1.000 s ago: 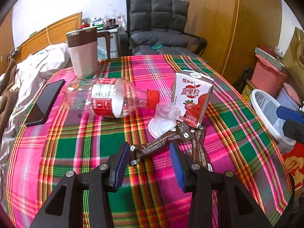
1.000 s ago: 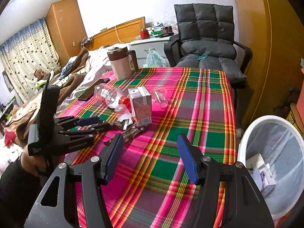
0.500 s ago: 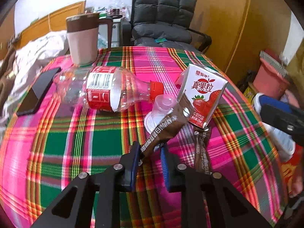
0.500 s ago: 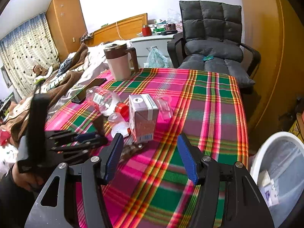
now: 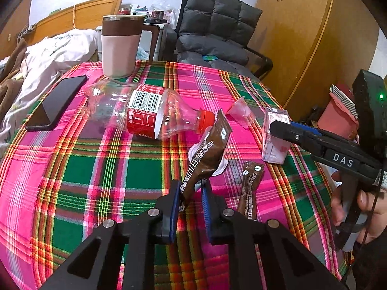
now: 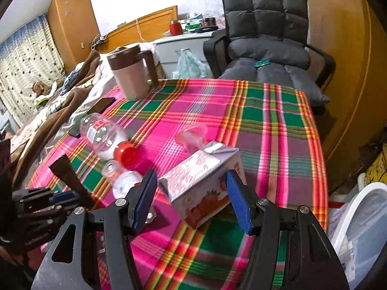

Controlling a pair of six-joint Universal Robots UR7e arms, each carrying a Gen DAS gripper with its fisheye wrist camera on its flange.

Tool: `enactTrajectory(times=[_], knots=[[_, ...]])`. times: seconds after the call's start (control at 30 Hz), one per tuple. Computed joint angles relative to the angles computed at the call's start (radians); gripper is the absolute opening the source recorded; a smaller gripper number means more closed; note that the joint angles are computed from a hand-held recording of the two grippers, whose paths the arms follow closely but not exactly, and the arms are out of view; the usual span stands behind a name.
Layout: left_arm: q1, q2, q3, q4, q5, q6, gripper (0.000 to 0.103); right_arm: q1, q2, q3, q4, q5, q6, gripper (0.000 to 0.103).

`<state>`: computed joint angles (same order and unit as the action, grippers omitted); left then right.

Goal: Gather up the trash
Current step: 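Grasp brown coffee sachet with left gripper while right gripper grasps strawberry drink carton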

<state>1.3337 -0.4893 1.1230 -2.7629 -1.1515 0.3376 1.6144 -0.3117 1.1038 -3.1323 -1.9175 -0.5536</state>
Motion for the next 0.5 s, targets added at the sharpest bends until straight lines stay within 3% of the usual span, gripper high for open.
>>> enactTrajectory(times=[0.13, 0.33, 0.5], knots=[[0.000, 0.009, -0.019, 0.016, -0.001, -0.015, 0.018, 0.009, 0.006, -0.005, -0.010, -0.069, 0.054, 0.068], [-0.002, 0.016, -0.031, 0.032, -0.004, -0.033, 0.018, 0.014, 0.039, -0.037, -0.050, -0.226, 0.139, 0.068], [-0.002, 0.013, -0.022, 0.032, -0.008, -0.032, 0.018, 0.017, 0.028, -0.014, -0.095, -0.212, 0.140, 0.068]])
